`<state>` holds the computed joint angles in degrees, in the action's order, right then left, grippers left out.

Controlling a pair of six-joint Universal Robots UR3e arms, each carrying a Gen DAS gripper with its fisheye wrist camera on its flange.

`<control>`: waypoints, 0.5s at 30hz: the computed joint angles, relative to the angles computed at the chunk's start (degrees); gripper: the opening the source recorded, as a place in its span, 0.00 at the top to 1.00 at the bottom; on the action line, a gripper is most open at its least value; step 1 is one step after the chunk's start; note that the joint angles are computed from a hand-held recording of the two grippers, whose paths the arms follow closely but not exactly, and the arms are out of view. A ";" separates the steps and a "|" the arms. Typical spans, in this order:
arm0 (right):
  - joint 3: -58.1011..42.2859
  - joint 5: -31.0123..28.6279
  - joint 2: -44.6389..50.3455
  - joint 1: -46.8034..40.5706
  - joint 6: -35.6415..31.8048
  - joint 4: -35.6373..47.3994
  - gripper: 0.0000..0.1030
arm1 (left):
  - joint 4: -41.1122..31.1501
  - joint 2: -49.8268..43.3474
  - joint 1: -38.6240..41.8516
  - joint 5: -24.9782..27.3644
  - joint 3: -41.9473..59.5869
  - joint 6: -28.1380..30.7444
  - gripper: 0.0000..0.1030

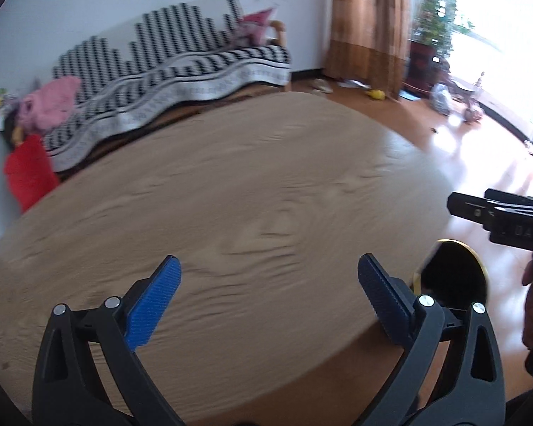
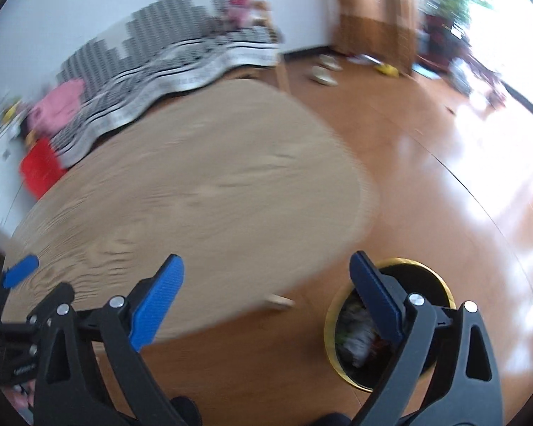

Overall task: Collect trash
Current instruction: 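Move both tools back over the cleared table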

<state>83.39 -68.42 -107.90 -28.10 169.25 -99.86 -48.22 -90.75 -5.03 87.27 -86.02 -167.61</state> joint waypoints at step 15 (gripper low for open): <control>-34.34 -17.12 35.20 42.18 17.43 -7.25 0.11 | -4.80 10.46 32.74 -9.93 -7.86 9.20 0.06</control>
<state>49.06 -85.54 -72.70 14.08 186.68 -107.11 -53.02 -80.29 27.71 77.34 -93.88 -158.42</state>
